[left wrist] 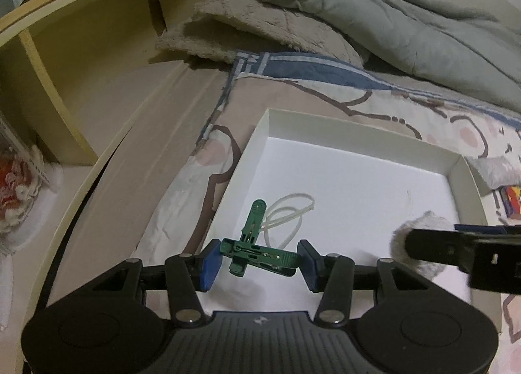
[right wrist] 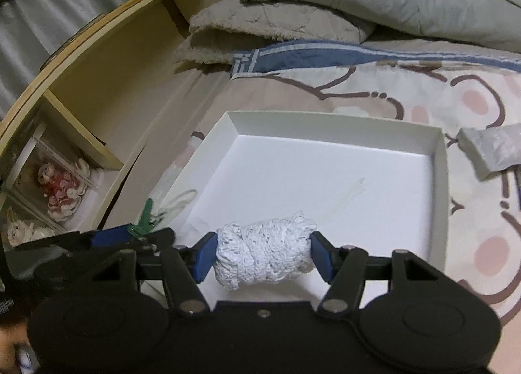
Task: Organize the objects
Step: 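Carry the clothespin and white roll into the white tray with both tools, then open both tools to release the clothespin and roll in the tray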
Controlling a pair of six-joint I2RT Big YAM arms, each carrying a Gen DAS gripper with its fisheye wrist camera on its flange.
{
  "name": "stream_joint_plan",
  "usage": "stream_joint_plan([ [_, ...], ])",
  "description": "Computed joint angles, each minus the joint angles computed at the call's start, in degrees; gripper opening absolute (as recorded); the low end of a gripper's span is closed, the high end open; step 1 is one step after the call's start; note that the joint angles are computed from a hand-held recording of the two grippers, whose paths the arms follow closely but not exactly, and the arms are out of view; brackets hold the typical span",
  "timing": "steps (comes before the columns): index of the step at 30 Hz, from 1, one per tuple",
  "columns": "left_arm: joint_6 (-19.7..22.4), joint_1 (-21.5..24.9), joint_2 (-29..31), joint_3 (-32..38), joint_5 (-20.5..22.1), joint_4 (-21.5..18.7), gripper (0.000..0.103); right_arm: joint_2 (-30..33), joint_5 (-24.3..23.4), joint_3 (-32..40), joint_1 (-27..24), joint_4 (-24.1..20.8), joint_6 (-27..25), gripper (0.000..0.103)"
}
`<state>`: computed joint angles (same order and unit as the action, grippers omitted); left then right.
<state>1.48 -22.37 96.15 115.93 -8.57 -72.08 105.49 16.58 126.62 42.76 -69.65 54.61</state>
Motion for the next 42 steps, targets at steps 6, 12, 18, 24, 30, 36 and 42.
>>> stream_joint_plan([
  [6, 0.3, -0.1, 0.4, 0.8, -0.9, -1.4, 0.053, 3.1, -0.5, 4.4, 0.2, -2.4, 1.1, 0.064],
  [12, 0.9, 0.0, 0.8, 1.2, -2.2, -2.7, 0.058, 4.4, -0.1, 6.5, 0.2, -5.3, 2.1, 0.068],
  [18, 0.9, 0.0, 0.8, 1.5, -2.3, -3.6, 0.058, 4.2, -0.5, 6.4, 0.2, -5.9, 1.6, 0.069],
  [24, 0.7, -0.2, 0.8, 1.8, -2.7, -4.4, 0.058, 3.5, -0.5, 5.6, 0.1, -6.5, 1.7, 0.069],
  [30, -0.5, -0.3, 0.4, 2.3, -3.0, -4.9, 0.06, 2.6, -0.2, 4.4, 0.0, -7.6, 1.0, 0.069],
  [36, -1.0, -0.7, -0.2, 1.8, -2.8, -4.6, 0.086, 1.7, 0.1, 2.9, 0.0, -8.3, 0.6, 0.082],
  [42, -2.0, -0.9, -1.2, 1.2, -4.5, -3.5, 0.103, 0.9, 2.5, 1.9, 0.4, -8.7, -0.4, 0.098],
])
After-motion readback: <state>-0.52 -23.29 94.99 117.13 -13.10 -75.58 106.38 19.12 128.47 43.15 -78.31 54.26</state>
